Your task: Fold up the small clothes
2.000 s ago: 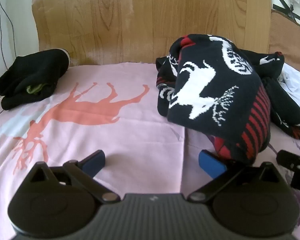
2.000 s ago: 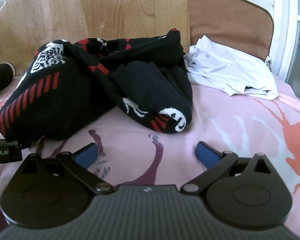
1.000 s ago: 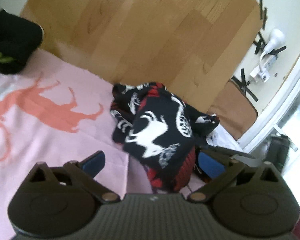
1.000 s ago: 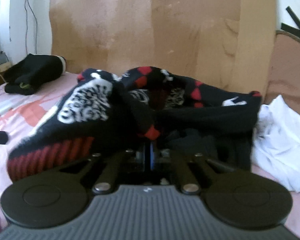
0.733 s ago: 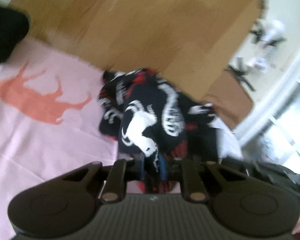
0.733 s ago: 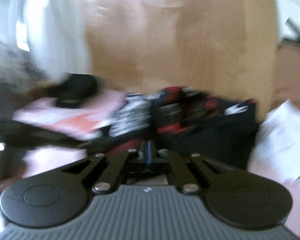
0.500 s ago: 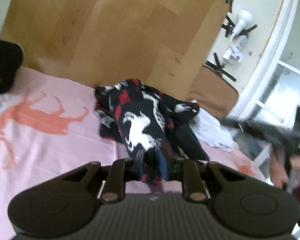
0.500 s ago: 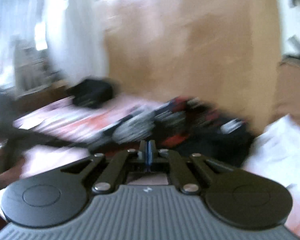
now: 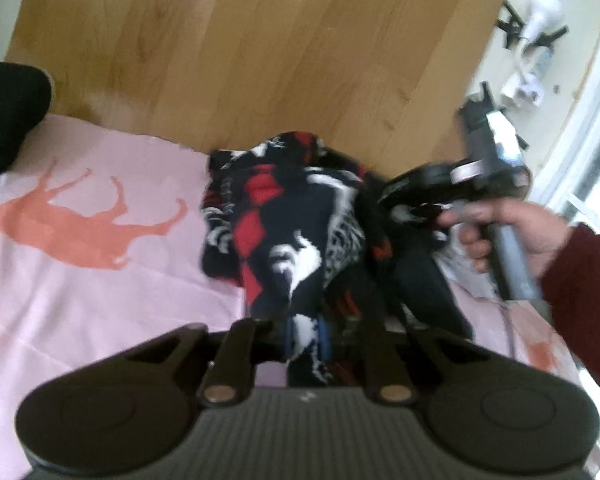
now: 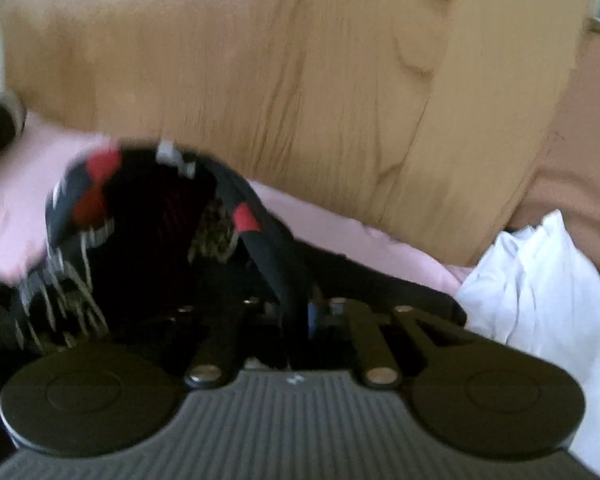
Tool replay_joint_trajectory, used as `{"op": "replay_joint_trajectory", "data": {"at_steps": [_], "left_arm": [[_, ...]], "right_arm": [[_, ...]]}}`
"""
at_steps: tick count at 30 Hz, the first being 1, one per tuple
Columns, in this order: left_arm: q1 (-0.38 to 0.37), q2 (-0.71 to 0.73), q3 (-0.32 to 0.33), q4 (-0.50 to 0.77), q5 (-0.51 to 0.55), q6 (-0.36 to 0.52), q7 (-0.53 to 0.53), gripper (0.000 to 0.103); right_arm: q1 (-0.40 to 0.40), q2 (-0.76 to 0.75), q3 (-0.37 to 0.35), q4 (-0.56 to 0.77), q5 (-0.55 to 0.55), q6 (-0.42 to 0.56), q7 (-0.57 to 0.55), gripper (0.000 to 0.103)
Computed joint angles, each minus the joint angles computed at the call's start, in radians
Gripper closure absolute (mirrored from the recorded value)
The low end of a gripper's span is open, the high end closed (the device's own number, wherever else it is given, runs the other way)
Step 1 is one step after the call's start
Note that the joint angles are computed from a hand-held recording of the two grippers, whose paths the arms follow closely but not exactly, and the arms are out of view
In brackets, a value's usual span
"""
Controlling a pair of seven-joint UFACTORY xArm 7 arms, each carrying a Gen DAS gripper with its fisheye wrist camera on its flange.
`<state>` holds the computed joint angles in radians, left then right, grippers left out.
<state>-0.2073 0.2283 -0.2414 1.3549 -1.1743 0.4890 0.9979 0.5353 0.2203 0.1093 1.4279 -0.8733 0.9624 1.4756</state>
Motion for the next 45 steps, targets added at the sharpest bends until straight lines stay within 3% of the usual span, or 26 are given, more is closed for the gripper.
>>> {"op": "replay_joint_trajectory", "data": {"at_steps": [2,5,8,11,12,14,16,19,20,23,26,27,28,30,32,35,38,42,43,44,45], "left_arm": [[0.023,-0.008,0.001,0.023,-0.061,-0.006,0.055,0.093],[0.052,-0.038,0.020,0.070,-0.145,-0.017,0.116,0.093],[0.086,-0.112,0.049,0.048,-0.341,-0.044,0.279,0.093],[0.111,-0.198,0.118,-0.033,-0.481,0.017,0.391,0.092],[0.113,-0.224,0.138,-0.069,-0.495,0.028,0.408,0.091],[0.116,-0.281,0.172,-0.169,-0.513,0.043,0.443,0.078],[0.117,-0.322,0.197,-0.271,-0.448,0.056,0.406,0.072],[0.121,-0.357,0.224,-0.399,-0.253,0.107,0.273,0.070],[0.121,-0.376,0.233,-0.441,-0.232,0.109,0.266,0.068],[0.116,-0.448,0.265,-0.525,-0.284,0.092,0.341,0.052],[0.113,-0.500,0.285,-0.538,-0.410,0.042,0.440,0.032],[0.114,-0.500,0.282,-0.527,-0.437,0.019,0.451,0.022],[0.115,-0.506,0.280,-0.521,-0.455,0.002,0.460,0.020],[0.113,-0.483,0.267,-0.480,-0.464,-0.027,0.450,0.017],[0.110,-0.449,0.260,-0.447,-0.431,-0.027,0.405,0.014],[0.093,-0.406,0.244,-0.412,-0.328,-0.002,0.281,0.014],[0.072,-0.377,0.230,-0.402,-0.302,0.000,0.271,0.014],[0.050,-0.371,0.214,-0.419,-0.278,0.003,0.242,0.013],[0.040,-0.379,0.203,-0.433,-0.277,-0.024,0.242,0.013],[0.029,-0.386,0.197,-0.446,-0.286,-0.046,0.257,0.015],[0.019,-0.392,0.192,-0.458,-0.301,-0.068,0.276,0.021]], "right_arm": [[0.025,-0.086,-0.001,-0.028,-0.070,-0.032,0.142,0.092],[0.043,-0.246,0.061,-0.074,-0.219,-0.031,0.406,0.092],[0.069,-0.379,0.182,-0.109,-0.325,0.076,0.590,0.092],[0.100,-0.470,0.324,-0.163,-0.336,0.192,0.738,0.092],[0.097,-0.480,0.335,-0.175,-0.314,0.181,0.744,0.092],[0.111,-0.491,0.384,-0.238,-0.245,0.168,0.761,0.090],[0.125,-0.478,0.408,-0.285,-0.136,0.167,0.723,0.085],[0.163,-0.353,0.471,-0.241,0.009,0.301,0.667,0.075],[0.182,-0.298,0.473,-0.203,0.047,0.371,0.647,0.075],[0.204,-0.290,0.422,-0.197,0.070,0.402,0.609,0.074],[0.236,-0.286,0.391,-0.172,-0.020,0.406,0.550,0.067],[0.229,-0.288,0.387,-0.169,-0.075,0.382,0.511,0.064],[0.235,-0.322,0.358,-0.208,-0.098,0.352,0.485,0.057],[0.213,-0.357,0.339,-0.242,-0.162,0.238,0.458,0.053],[0.183,-0.350,0.334,-0.238,-0.215,0.168,0.437,0.050],[0.143,-0.251,0.302,-0.155,-0.240,0.075,0.310,0.047],[0.113,-0.152,0.221,-0.116,-0.243,-0.132,0.185,0.038],[0.071,0.016,0.149,-0.017,-0.077,-0.257,-0.010,0.039],[0.060,0.046,0.131,-0.010,-0.011,-0.305,-0.048,0.053],[0.024,0.065,0.147,-0.015,0.027,-0.353,-0.066,0.089],[0.027,0.054,0.126,-0.047,0.023,-0.400,-0.044,0.089]]}}
